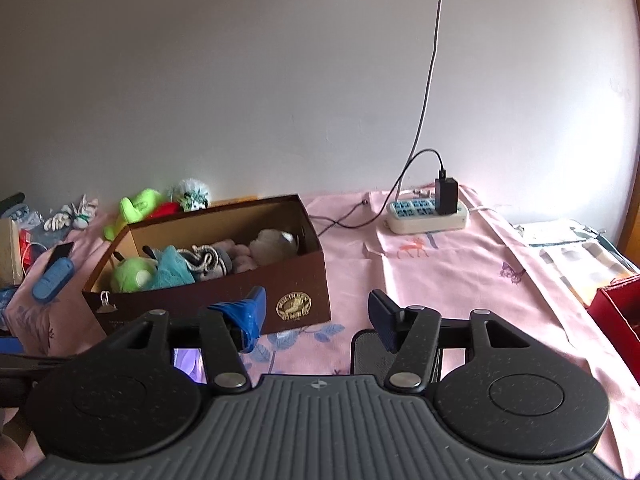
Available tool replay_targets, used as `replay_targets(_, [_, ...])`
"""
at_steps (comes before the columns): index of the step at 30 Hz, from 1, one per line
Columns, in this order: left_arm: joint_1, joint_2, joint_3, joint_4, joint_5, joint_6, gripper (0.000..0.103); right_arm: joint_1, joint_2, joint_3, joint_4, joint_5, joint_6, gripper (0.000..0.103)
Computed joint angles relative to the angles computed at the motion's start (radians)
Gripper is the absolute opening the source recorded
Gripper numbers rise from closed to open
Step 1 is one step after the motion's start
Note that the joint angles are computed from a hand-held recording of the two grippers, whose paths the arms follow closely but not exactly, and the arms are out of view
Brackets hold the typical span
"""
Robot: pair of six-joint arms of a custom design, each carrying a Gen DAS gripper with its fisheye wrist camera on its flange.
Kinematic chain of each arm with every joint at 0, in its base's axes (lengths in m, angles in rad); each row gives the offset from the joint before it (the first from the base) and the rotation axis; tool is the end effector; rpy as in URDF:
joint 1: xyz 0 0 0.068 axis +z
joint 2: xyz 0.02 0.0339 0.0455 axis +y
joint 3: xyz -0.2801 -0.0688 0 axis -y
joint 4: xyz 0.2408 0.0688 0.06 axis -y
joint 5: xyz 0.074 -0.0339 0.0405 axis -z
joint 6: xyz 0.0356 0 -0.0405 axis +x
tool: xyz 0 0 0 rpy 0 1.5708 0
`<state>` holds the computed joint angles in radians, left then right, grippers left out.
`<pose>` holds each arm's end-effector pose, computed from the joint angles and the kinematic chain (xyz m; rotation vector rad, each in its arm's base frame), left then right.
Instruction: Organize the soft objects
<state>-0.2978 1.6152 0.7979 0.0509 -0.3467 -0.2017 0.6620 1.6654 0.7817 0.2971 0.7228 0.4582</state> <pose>0.3079 -0.0819 0.1842 -0.0601 2.2849 0.1471 0.2743 0.1839 0.1885 0.1957 1.9900 -0.0694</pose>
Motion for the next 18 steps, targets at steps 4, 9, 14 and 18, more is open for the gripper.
replay_targets(4, [0.008,0.002,0.012,-0.015,0.001,-0.002,0.103,0.004,0.01,0.035,-0.059,0.0,0.019,0.043])
replay_targets(9, [0.018,0.008,0.017,0.001,0.0,0.017,0.103,-0.013,0.02,0.088,-0.129,-0.039,0.005,0.045])
replay_targets(14, [0.073,0.038,0.08,-0.054,0.066,-0.013,0.103,-0.018,0.041,0.119,-0.122,-0.013,-0.067,0.046])
replay_targets(18, [0.079,0.049,0.097,-0.055,0.06,-0.014,0.103,-0.03,0.054,0.147,-0.14,-0.015,-0.07,0.047])
